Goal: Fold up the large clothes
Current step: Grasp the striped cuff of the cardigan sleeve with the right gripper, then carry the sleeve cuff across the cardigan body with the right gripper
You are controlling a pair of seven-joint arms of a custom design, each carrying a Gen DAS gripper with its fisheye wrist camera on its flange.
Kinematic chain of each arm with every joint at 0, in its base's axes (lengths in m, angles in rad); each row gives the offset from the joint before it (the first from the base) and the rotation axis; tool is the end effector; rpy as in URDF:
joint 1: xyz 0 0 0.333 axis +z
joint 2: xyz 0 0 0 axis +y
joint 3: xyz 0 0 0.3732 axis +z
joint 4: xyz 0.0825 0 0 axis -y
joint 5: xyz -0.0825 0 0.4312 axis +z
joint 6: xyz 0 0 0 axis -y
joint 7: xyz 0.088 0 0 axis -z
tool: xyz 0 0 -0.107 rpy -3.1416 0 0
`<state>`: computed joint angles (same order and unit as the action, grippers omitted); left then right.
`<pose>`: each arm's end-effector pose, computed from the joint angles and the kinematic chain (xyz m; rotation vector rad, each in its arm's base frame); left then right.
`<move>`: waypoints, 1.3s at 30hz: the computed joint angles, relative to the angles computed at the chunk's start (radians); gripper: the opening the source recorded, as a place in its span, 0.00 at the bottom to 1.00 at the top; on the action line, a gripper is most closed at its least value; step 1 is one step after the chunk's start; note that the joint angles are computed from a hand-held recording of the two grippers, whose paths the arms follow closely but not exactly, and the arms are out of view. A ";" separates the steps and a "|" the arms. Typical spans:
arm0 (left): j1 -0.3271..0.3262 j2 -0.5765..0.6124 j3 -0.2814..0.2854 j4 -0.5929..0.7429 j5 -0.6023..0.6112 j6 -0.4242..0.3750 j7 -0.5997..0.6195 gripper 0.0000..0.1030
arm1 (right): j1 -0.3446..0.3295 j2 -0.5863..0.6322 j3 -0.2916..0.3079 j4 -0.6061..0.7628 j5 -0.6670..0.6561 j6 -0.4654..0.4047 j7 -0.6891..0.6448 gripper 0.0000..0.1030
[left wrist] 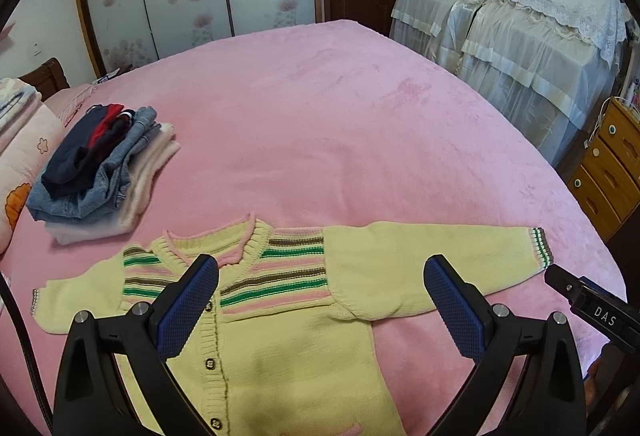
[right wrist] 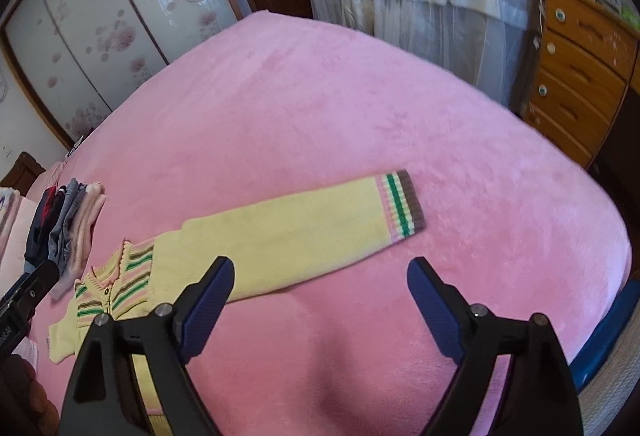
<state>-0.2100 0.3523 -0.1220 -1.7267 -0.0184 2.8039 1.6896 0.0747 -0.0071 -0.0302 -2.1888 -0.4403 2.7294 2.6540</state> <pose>0.7223 -0.2348 0.4970 -1.4263 2.1807 -0.8142 0.6078 0.0431 0.4785 -1.1298 2.3753 -0.5314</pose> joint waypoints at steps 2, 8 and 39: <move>-0.008 0.015 0.004 0.014 0.009 -0.006 -0.005 0.99 | -0.002 0.011 -0.002 0.000 0.009 -0.002 0.002 0.85; -0.029 0.060 0.019 0.059 0.040 -0.026 -0.031 0.99 | -0.019 0.041 -0.018 -0.023 0.064 0.048 -0.005 0.79; -0.049 0.115 0.058 0.118 0.130 -0.107 -0.133 0.99 | 0.035 0.084 -0.083 0.035 -0.211 0.271 0.129 0.08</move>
<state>-0.2590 0.4675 -0.0638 -1.6084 0.1116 2.6965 1.5564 0.1093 0.0769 -0.1129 -2.1536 -0.6516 2.9999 2.7827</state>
